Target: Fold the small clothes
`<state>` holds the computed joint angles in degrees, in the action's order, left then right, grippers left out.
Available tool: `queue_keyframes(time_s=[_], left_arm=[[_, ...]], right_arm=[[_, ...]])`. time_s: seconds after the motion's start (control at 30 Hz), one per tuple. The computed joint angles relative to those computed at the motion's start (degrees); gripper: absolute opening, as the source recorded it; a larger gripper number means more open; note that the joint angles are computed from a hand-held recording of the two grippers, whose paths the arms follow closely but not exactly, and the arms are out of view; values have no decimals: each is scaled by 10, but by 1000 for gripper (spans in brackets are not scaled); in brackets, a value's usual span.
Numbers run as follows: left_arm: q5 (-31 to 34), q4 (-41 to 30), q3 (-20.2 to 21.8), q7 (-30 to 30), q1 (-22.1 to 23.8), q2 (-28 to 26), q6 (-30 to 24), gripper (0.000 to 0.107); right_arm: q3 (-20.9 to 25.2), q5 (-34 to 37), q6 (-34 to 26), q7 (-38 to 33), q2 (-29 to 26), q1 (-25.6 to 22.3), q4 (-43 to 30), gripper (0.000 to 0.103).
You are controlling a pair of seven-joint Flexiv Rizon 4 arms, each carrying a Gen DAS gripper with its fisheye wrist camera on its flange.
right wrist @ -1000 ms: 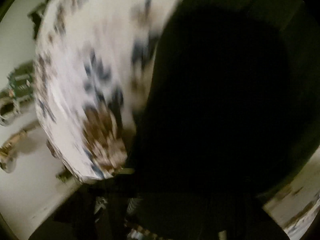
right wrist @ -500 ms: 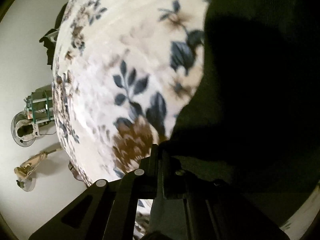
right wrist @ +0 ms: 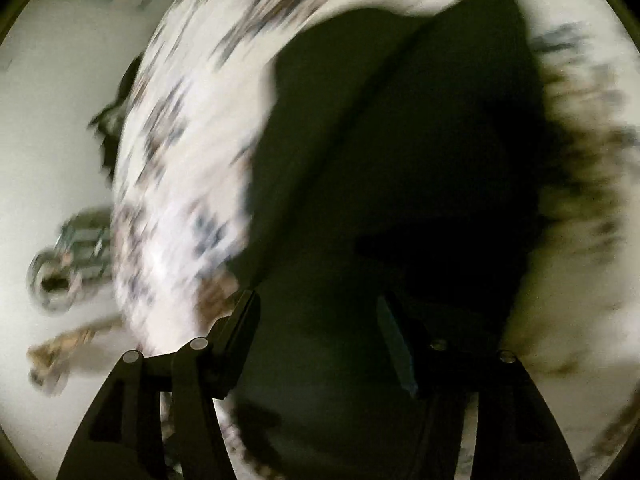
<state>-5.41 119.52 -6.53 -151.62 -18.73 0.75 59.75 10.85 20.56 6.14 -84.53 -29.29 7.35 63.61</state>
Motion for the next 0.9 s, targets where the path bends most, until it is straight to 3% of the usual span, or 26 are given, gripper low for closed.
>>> queue_keyframes(time_s=[0.07, 0.1, 0.23, 0.33, 0.37, 0.4, 0.43, 0.47, 0.5, 0.57, 0.67, 0.77, 0.83, 0.87, 0.9], left_arm=[[8, -86, 28, 62, -2, -80, 7, 54], [-10, -132, 21, 119, 17, -120, 0, 54], [-7, -319, -40, 240, 98, -280, -45, 54], [-79, -459, 9, 330, 68, -400, -94, 51], [-70, -503, 26, 321, 57, -423, -131, 23], [-48, -546, 24, 321, 58, -448, -163, 8], [-23, -571, 14, 316, 63, -458, -189, 8], [21, -585, -12, 311, 77, -463, -197, 8], [39, -581, -25, 307, 85, -459, -196, 8], [30, -566, -24, 301, 94, -455, -178, 8], [-11, -523, -44, 289, 123, -452, -139, 8], [-13, -537, -57, 292, 130, -462, -155, 9], [-33, -557, -45, 288, 122, -470, -177, 13], [-40, -562, -47, 286, 124, -471, -182, 19], [-59, -561, -42, 297, 121, -475, -165, 24]], right_arm=[[-17, -13, 17, 14, -18, -6, -23, 63], [-23, -16, 27, 21, -30, -10, -37, 63], [-29, -24, 60, 45, -99, -26, -116, 63], [-15, -10, 49, 66, -168, -39, -200, 63], [-10, -8, 39, 73, -184, -41, -218, 63], [-6, -5, 35, 80, -193, -42, -225, 62], [-2, -2, 37, 83, -201, -42, -228, 57], [-8, -13, 50, 78, -201, -36, -220, 32], [-13, -24, 77, 71, -192, -29, -195, 16], [-12, -20, 123, 82, -181, -34, -166, 12], [-12, -22, 136, 104, -185, -42, -164, 8], [-7, -40, 85, 102, -222, -35, -223, 8], [-2, -45, 50, 95, -245, -31, -272, 11], [0, -46, 33, 96, -259, -28, -302, 16], [2, -41, 25, 95, -263, -30, -314, 32]])
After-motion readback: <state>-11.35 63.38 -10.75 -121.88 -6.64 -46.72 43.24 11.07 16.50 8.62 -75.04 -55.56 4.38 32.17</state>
